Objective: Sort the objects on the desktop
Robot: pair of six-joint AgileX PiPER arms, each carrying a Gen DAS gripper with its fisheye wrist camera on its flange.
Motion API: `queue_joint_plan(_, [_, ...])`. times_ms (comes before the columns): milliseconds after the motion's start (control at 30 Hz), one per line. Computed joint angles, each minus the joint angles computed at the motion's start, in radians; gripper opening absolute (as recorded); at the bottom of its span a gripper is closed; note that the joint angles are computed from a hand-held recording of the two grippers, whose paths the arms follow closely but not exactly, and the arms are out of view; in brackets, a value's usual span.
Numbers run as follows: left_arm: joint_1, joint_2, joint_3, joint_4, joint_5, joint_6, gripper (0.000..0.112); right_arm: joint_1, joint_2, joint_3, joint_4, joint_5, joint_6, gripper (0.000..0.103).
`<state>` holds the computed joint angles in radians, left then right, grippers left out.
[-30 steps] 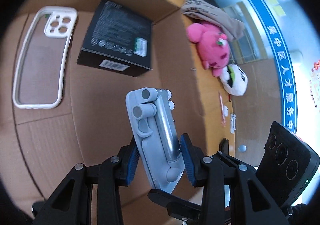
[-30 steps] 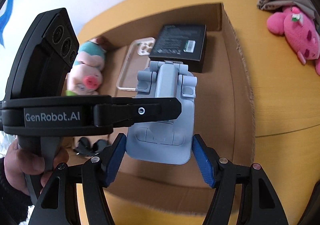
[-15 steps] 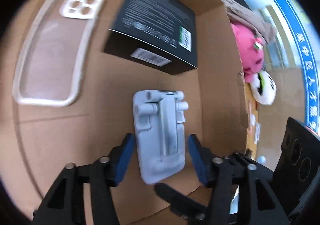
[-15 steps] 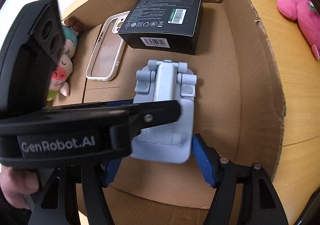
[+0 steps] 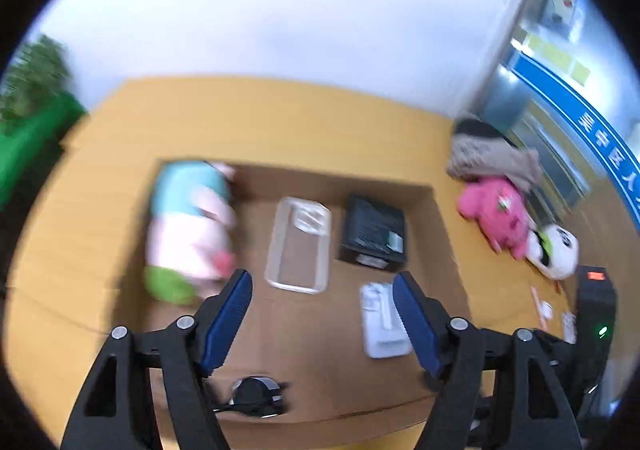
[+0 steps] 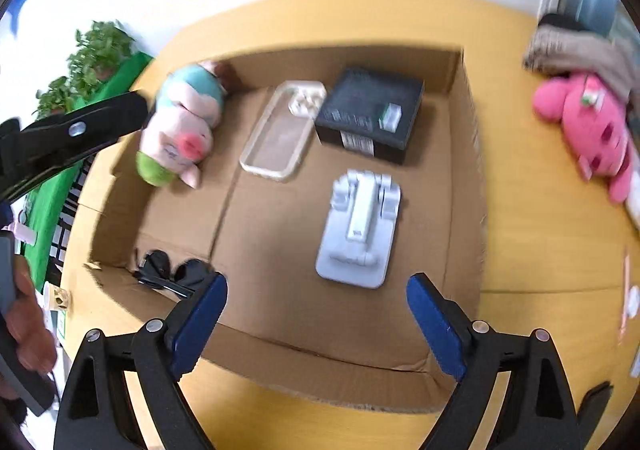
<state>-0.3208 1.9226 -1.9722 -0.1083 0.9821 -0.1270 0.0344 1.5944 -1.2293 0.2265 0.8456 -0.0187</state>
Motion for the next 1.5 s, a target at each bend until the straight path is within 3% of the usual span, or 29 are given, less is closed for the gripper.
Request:
queue_joint_plan(100, [-0.012,-0.129,0.086,0.194,-0.002,-0.114,0.077,0.026,-0.067,0.007,0.019,-0.011,0.0,0.092])
queue_joint_plan(167, [-0.014,-0.203,0.137,0.285,0.003,-0.172,0.077,0.052,-0.126,0.031,0.01,-0.022,0.0,0.084])
queue_joint_plan(267, [0.002,-0.305,0.201,0.32,0.01,-0.202,0.078,0.093,-0.172,0.047,-0.009,-0.016,0.037,0.064])
queue_joint_plan(400, [0.004,-0.407,0.278,0.345,0.013,-0.221,0.078,0.165,-0.207,0.047,-0.058,0.017,0.107,0.018])
queue_joint_plan(433, [-0.001,-0.427,0.29,0.351,0.02,-0.215,0.078,0.187,-0.217,0.044,-0.084,0.025,0.138,0.012])
queue_joint_plan(733, [-0.082,-0.513,0.336,0.544,-0.042,-0.214,0.079,0.326,-0.235,-0.058,-0.291,0.123,0.398,0.013])
queue_joint_plan(800, [-0.042,-0.524,0.331,0.442,-0.065,-0.145,0.079,0.36,-0.222,-0.094,-0.335,0.145,0.438,0.013])
queue_joint_plan(900, [0.018,-0.499,0.278,0.272,-0.029,-0.003,0.079,0.407,-0.199,-0.137,-0.386,0.174,0.502,0.013])
queue_joint_plan(1000, [0.035,-0.476,0.247,0.249,-0.022,0.049,0.079,0.44,-0.167,-0.181,-0.413,0.209,0.547,0.014])
queue_joint_plan(1067, [0.06,-0.462,0.229,0.213,-0.02,0.072,0.079,0.462,-0.147,-0.214,-0.433,0.235,0.569,0.022])
queue_joint_plan(1133, [0.069,-0.456,0.234,0.217,-0.031,0.069,0.079,0.48,-0.13,-0.24,-0.447,0.257,0.581,0.039])
queue_joint_plan(1367, [0.026,-0.407,0.216,0.408,0.019,-0.026,0.079,0.479,-0.106,-0.246,-0.425,0.287,0.59,0.051])
queue_joint_plan(1500, [-0.002,-0.427,0.26,0.5,-0.008,-0.073,0.079,0.47,-0.101,-0.245,-0.41,0.285,0.585,0.074])
